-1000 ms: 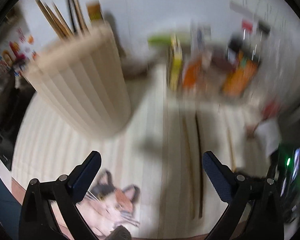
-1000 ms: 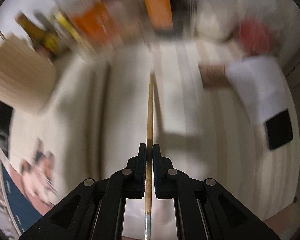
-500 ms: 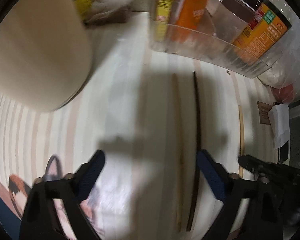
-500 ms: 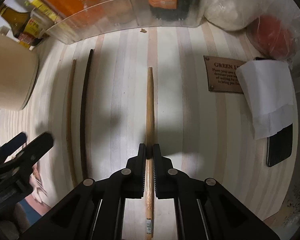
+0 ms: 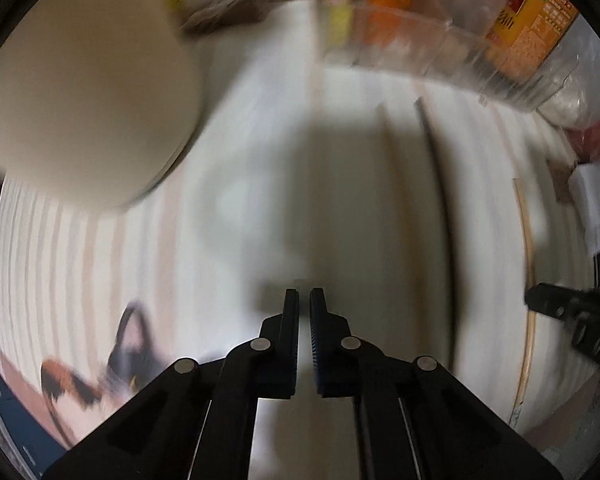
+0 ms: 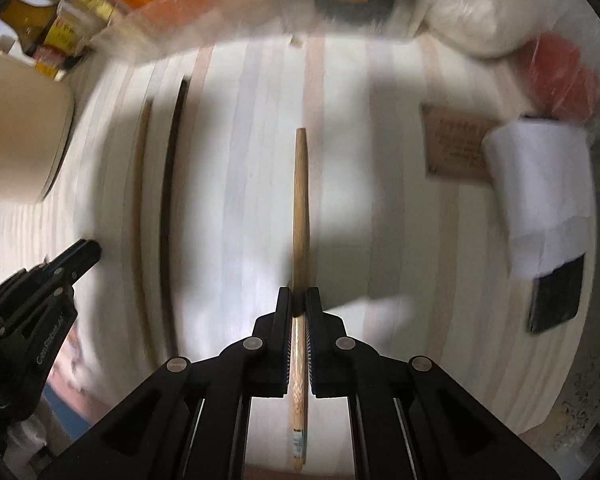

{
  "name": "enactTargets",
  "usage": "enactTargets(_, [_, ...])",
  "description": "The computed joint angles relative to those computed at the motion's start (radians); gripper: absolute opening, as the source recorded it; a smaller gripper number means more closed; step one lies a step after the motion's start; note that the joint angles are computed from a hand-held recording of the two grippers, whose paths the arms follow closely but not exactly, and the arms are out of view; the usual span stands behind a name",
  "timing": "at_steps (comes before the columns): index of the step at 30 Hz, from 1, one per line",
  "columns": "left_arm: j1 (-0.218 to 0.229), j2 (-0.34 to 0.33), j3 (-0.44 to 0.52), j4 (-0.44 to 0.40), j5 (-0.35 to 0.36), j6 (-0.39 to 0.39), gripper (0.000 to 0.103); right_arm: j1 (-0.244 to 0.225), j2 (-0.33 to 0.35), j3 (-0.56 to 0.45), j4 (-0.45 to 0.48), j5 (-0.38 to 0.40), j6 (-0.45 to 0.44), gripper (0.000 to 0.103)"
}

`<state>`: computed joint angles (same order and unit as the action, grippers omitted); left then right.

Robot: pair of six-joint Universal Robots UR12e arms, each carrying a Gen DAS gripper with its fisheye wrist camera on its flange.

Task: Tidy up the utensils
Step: 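Grasp a light chopstick with the right tool while the left grasps another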

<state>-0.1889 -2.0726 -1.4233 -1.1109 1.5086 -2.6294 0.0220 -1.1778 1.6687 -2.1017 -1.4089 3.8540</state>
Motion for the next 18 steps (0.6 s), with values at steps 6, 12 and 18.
enactTargets(6, [0.051, 0.027, -0.006, -0.119, -0.093, -0.031, 0.004, -0.008, -0.009, 0.013, 0.024, 0.06, -0.047, 0.007])
enactTargets(12, [0.028, -0.012, 0.068, -0.217, -0.238, -0.06, 0.028, -0.033, -0.028, 0.039, -0.002, 0.072, -0.028, 0.007])
enactTargets(18, [-0.017, -0.056, 0.11, -0.149, -0.181, -0.053, 0.033, -0.044, -0.04, 0.052, -0.006, 0.049, -0.017, 0.007])
